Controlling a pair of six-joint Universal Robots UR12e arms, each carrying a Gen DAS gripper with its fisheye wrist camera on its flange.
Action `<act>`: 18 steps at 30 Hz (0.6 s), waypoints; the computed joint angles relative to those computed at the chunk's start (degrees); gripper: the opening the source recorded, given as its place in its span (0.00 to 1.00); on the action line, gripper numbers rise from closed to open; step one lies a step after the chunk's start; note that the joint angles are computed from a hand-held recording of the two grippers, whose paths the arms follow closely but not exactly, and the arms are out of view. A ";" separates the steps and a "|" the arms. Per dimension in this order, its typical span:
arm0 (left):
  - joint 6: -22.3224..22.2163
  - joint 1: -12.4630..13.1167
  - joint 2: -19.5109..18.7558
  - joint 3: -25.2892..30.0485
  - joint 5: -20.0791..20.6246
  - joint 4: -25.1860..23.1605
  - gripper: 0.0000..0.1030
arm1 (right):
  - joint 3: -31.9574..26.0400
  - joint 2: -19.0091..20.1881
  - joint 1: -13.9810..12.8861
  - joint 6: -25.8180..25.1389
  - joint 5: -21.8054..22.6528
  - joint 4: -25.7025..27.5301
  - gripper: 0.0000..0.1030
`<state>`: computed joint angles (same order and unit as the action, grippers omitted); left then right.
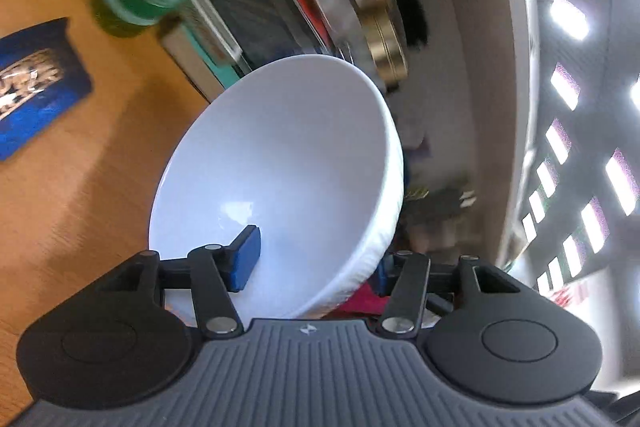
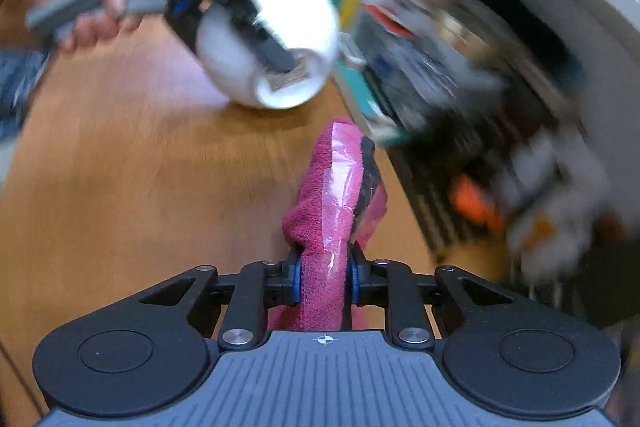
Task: Clean bowl
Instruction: 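Lift and roll the bowl with the left gripper, turning its opening upward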
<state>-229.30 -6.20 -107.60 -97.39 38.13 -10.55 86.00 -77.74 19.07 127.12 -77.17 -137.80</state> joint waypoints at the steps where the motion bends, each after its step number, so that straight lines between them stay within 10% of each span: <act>1: -1.53 0.36 -0.26 -0.52 -0.86 1.84 0.55 | -0.26 0.28 0.26 -1.38 -0.26 -0.07 0.21; 10: -13.88 3.51 -1.37 -6.52 -7.72 16.20 0.59 | 1.11 -1.46 3.75 -23.75 0.73 -2.17 0.20; 15: -22.17 4.30 -0.60 -11.04 -9.63 23.48 0.61 | 0.10 -1.11 3.15 -15.64 -3.79 -5.83 0.20; 18: -12.59 4.57 2.61 -14.27 -11.38 12.56 0.51 | -0.66 -0.16 3.77 -14.56 -5.69 -7.81 0.20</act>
<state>-241.89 -1.63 -105.00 -111.66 26.75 2.02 85.34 -77.90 22.83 112.55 -82.86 -145.60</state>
